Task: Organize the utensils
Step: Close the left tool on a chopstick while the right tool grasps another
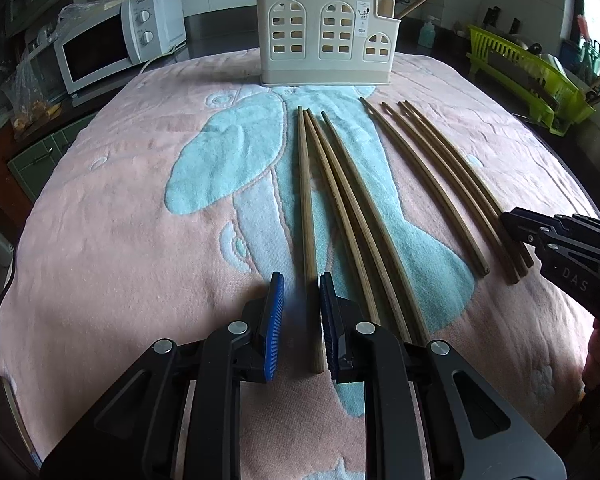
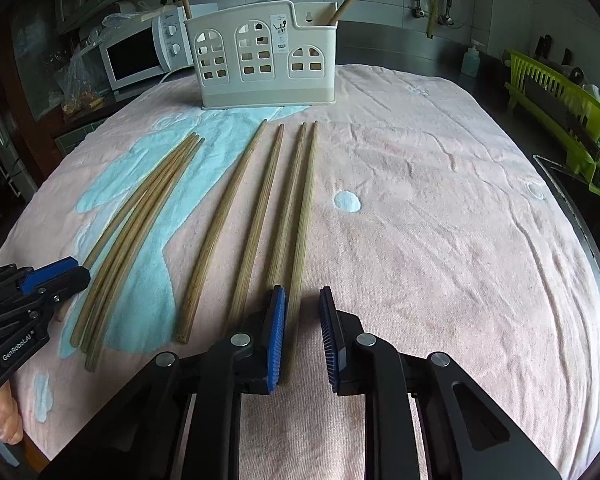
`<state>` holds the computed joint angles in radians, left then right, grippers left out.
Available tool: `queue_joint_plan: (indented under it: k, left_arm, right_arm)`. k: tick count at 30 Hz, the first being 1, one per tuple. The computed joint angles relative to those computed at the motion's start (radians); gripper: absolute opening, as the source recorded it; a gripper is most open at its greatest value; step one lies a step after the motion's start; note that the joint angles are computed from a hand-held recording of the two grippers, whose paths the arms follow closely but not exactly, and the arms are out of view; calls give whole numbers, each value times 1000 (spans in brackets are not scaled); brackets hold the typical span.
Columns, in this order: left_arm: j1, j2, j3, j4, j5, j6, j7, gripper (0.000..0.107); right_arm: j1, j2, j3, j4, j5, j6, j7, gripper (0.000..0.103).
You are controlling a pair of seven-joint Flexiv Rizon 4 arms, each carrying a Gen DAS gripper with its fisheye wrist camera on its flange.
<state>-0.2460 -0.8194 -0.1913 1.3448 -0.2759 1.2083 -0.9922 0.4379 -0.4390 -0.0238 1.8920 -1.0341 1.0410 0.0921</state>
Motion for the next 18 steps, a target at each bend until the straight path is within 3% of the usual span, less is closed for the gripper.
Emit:
queue_joint_plan:
  k: [7, 11, 15, 17, 18]
  left_arm:
    - [0, -2, -3, 2, 5, 12, 5, 19]
    - [0, -2, -3, -2, 4, 2, 6, 18]
    - [10, -4, -12, -16, -10, -33, 11, 17]
    - [21, -3, -29, -14, -20, -41, 33, 7]
    - [28, -2, -39, -13, -28, -48, 45, 6]
  right_arm:
    - [7, 11, 9, 16, -18, -21, 4, 17]
    - [5, 13, 12, 16, -18, -31, 0, 8]
    - [3, 35, 10, 37, -48, -20, 41, 7]
    - [1, 53, 10, 50, -79, -18, 68, 7]
    - [1, 62, 12, 55, -95, -24, 79, 7]
